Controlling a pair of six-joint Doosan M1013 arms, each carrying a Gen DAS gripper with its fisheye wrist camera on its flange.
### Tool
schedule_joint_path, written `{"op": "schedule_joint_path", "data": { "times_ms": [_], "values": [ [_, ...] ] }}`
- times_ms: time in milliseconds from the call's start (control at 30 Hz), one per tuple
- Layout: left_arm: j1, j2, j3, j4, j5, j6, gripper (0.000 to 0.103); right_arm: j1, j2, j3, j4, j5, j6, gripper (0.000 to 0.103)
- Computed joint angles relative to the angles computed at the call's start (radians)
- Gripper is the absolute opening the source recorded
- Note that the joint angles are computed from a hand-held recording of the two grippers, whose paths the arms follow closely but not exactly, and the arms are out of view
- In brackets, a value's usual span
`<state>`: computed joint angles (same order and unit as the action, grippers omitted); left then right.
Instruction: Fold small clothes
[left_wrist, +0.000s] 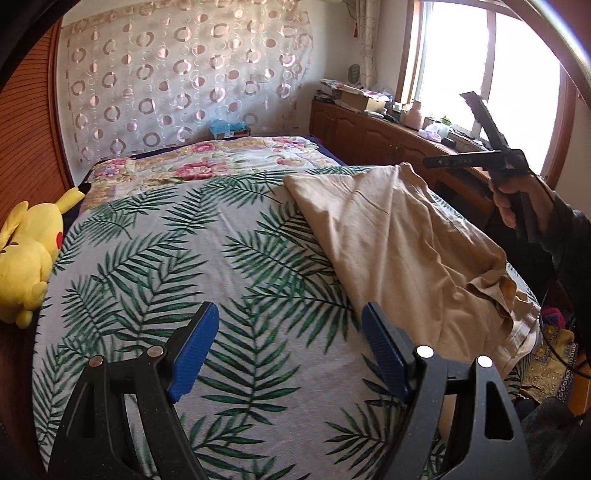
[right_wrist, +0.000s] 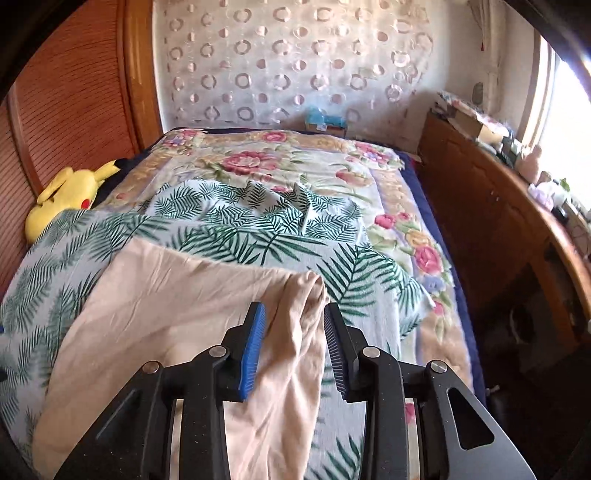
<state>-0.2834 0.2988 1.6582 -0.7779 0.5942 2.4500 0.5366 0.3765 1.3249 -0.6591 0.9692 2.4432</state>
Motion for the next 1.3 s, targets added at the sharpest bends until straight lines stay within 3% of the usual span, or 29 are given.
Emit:
{"op": "schedule_joint_path", "data": {
  "times_ms": [300, 667, 733, 800, 1200, 1300],
  "values": [
    [-0.039, 0.013, -0.006, 0.070, 0.020, -0.045, 0.080, 0.092, -0.078, 0.151, 0.020, -0.119, -0.001, 0.034],
    [-0.070, 0.027, -0.008, 0.149, 0.039, -0.129, 0.080, 0.158, -0.124, 0.267, -0.056, -0.156, 0.107, 0.034],
    [-0.075, 0.030, -0.010, 0.168, 0.043, -0.143, 0.080, 0.173, -0.129, 0.269, -0.055, -0.151, 0.120, 0.036],
    [-0.078, 0.033, -0.009, 0.178, 0.047, -0.152, 0.080, 0.180, -0.131, 0.274, -0.056, -0.152, 0.129, 0.044],
    [-0.096, 0.027, -0.001, 0.230, 0.027, -0.171, 0.084, 0.203, -0.112, 0.254, 0.007, -0.143, 0.073, 0.044],
    [-0.095, 0.027, -0.002, 0.230, 0.028, -0.171, 0.084, 0.213, -0.118, 0.250, -0.036, -0.141, 0.097, 0.044]
  ]
}}
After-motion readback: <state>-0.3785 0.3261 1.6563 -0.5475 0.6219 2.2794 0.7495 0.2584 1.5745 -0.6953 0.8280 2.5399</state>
